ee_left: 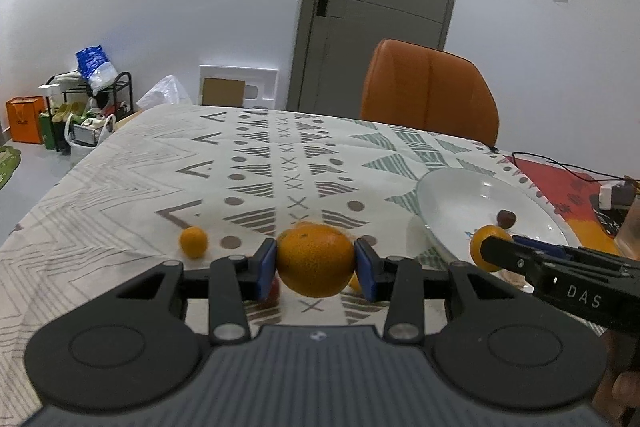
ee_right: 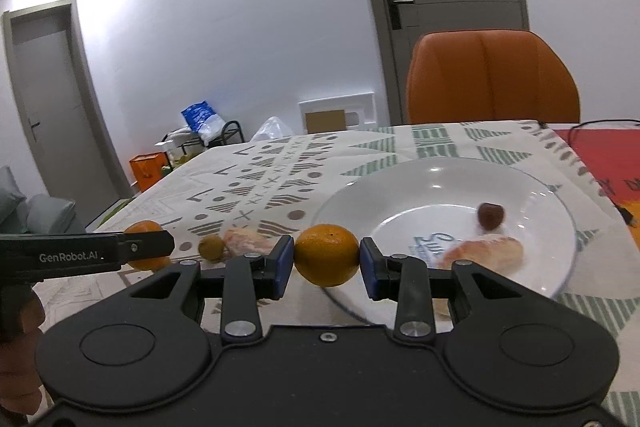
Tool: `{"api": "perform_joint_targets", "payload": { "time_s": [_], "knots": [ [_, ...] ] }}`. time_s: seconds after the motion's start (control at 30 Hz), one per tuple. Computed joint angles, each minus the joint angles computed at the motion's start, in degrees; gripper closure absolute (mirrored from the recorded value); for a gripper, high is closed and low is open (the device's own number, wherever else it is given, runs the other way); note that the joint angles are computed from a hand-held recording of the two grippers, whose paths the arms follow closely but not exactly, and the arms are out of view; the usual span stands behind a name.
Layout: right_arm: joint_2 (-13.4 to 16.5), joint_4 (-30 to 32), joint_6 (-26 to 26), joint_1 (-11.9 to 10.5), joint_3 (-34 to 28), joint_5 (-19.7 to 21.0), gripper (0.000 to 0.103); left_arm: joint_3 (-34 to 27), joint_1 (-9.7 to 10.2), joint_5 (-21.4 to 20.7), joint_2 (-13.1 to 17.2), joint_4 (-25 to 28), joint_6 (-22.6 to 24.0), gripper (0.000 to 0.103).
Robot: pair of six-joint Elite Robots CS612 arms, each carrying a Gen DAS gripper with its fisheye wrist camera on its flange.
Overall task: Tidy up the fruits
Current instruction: 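Carry both fruits to the bowl, right tool releases tangerine while left releases orange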
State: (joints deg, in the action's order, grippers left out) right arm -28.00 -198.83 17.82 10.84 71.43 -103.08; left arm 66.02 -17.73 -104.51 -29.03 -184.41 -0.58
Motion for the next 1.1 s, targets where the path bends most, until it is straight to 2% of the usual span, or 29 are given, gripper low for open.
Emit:
{"api": "perform_joint_targets", "payload": {
  "time_s": [0.1, 0.2, 1.1],
  "knots": [
    [-0.3, -0.5, 0.8, -0.3, 0.8, -0.3, 0.069, -0.1, -0.34, -0.3, 0.0, 0.1, 0.7, 0.062],
    [-0.6, -0.7, 2.1, -0.7, 1.7, 0.2, 0.063, -0.2, -0.68, -0.7, 0.0, 0.1, 1.4, 0.062],
    [-3.7, -6.6, 7.8, -2.1, 10.1, -4.7, 0.059, -1.9, -4.11, -4.8, 0.3, 1.9, 8.1, 0.062]
  ]
}}
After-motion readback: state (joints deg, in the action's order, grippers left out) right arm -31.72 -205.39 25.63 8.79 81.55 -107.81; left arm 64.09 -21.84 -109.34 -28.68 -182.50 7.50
